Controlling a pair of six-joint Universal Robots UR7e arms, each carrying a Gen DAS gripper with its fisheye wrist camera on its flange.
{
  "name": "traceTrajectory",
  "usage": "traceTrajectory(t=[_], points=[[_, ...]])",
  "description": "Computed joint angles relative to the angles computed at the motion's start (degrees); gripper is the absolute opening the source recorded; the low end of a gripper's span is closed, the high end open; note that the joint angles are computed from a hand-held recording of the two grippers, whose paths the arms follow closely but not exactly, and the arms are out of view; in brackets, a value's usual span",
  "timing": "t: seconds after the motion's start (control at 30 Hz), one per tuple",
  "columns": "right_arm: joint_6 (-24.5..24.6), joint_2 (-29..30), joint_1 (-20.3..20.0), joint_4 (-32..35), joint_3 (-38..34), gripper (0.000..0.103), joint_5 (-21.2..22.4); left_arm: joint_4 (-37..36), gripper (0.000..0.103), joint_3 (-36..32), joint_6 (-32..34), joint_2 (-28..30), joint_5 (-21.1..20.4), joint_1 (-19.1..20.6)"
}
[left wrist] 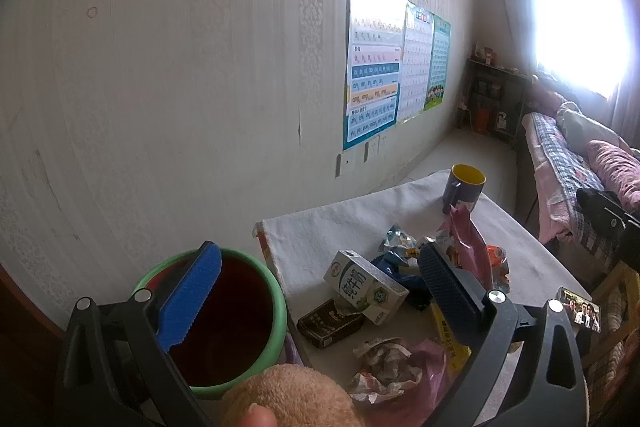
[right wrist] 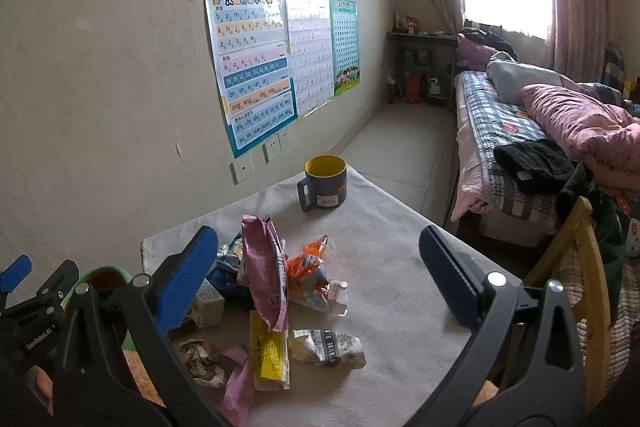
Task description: Collect trash
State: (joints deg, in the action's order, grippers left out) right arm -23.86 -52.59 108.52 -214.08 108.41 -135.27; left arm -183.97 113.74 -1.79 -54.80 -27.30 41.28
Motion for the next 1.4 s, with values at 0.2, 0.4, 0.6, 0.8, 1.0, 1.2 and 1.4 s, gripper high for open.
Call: traceTrajectory(t=[0.2, 0.4, 0.6, 0.8, 1.0, 1.2, 1.4], points=[[0.52, -0.26, -0.04, 0.51, 0.12, 0.099, -0.19, 2.89, 0.095, -0.20, -1.86, -0.44, 0.49, -0.16], [-0.50, -0.14, -0.19, -0.96, 0.17, 0.099, -0.21, 2.94, 0.095, -0.18, -1.83, -0.36, 0.41, -0.15], [-0.09, -0.43, -0.69, -0.29, 0.53, 0.099, 0.22, 2.67, 0.095, -0.38, -1.33, -0.08, 0.22, 0.05], [0.84, -1.43, -2.50, 3.01, 1.36, 0.099, 1.37, 2.98, 0.095, 0.04, 1.19, 0.64, -3.24, 0.48], [3.40, -3.06, -5.43, 6.81, 2.88, 0.099, 1.54, 18.03, 0.092, -1.57, -1.37, 0.22, -16.67, 3.39], [5.93, -3.83, -7.21, 9.54, 3.95, 0.099, 1.99, 28.11, 0.068, -3.93, -4.78, 2.54, -24.83, 6.10], [7.58, -4.52, -8.14, 11.84, 4.47, 0.099, 3.35, 35.97, 0.044, -7.81, -8.30, 5.63, -29.64, 9.47]])
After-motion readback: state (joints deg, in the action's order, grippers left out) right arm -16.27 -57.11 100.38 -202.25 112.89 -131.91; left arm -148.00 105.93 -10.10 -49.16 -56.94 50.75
